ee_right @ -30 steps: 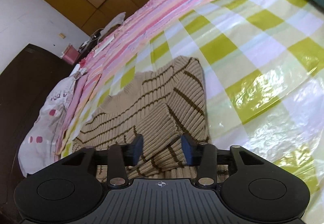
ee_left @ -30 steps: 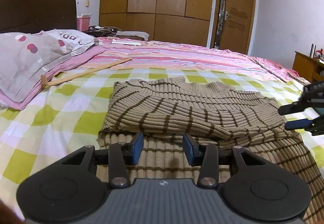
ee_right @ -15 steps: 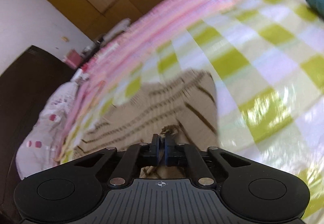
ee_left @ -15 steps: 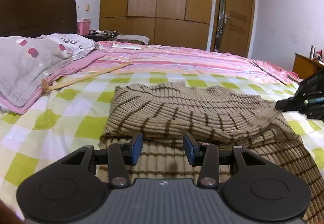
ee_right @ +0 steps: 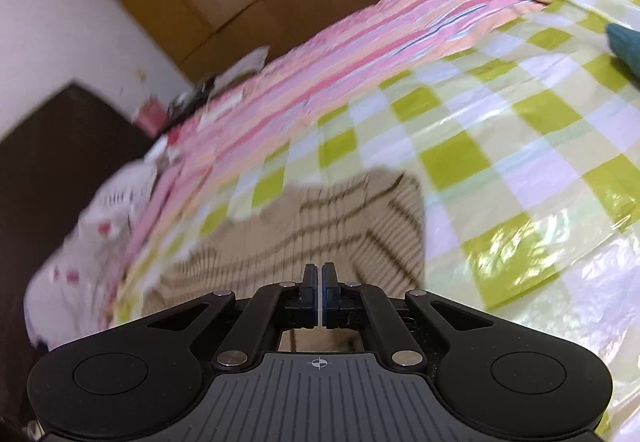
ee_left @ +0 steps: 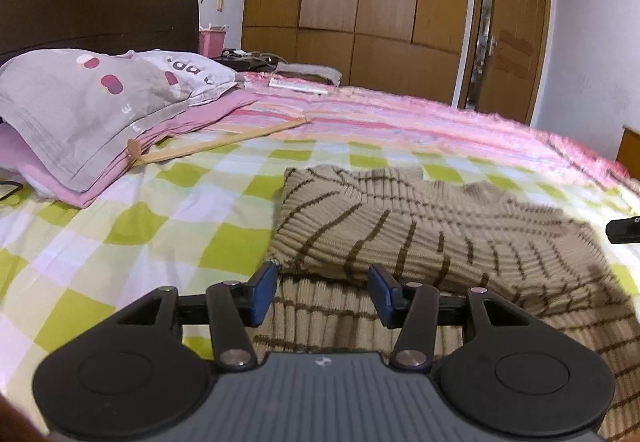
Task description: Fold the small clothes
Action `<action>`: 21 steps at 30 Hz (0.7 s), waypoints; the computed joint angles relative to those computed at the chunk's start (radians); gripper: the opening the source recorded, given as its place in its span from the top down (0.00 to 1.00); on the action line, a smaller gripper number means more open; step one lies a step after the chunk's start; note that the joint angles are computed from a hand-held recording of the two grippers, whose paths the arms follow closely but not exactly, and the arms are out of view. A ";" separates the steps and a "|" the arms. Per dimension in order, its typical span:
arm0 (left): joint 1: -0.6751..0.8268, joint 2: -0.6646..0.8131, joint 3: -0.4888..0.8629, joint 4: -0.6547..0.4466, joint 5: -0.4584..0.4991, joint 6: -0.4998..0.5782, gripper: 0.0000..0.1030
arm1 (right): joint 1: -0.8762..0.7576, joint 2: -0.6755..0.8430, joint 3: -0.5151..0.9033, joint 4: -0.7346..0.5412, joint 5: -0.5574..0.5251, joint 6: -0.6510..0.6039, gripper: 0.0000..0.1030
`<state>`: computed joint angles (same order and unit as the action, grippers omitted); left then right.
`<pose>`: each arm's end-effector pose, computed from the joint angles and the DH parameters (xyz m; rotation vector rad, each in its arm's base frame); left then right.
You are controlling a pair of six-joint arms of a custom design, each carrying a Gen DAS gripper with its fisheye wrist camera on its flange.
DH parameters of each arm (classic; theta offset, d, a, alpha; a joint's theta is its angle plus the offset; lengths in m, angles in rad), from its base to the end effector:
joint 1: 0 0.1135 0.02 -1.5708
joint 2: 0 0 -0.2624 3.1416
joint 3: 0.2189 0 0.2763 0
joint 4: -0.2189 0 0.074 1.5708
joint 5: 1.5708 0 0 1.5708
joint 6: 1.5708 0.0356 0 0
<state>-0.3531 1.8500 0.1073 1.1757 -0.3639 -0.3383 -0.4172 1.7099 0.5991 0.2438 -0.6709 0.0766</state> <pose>0.1881 -0.0558 0.0321 -0.1952 2.0876 -0.0268 0.2794 -0.0996 0.0807 0.2731 2.2730 0.6389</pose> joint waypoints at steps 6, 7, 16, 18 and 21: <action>-0.031 0.019 0.005 0.008 -0.027 0.022 0.47 | 0.017 0.049 -0.002 -0.012 0.029 0.012 0.91; -0.028 0.018 0.004 0.009 -0.022 0.022 0.47 | 0.008 0.048 -0.003 -0.015 0.027 0.014 0.91; -0.031 0.015 0.005 0.012 -0.009 0.025 0.47 | -0.051 0.085 0.033 -0.064 -0.002 0.036 0.66; -0.033 0.013 0.005 0.008 -0.009 0.023 0.47 | -0.028 0.095 0.033 -0.041 0.015 0.049 0.63; -0.030 0.011 0.008 -0.001 -0.004 0.023 0.47 | 0.014 0.120 0.052 -0.036 0.065 0.065 0.62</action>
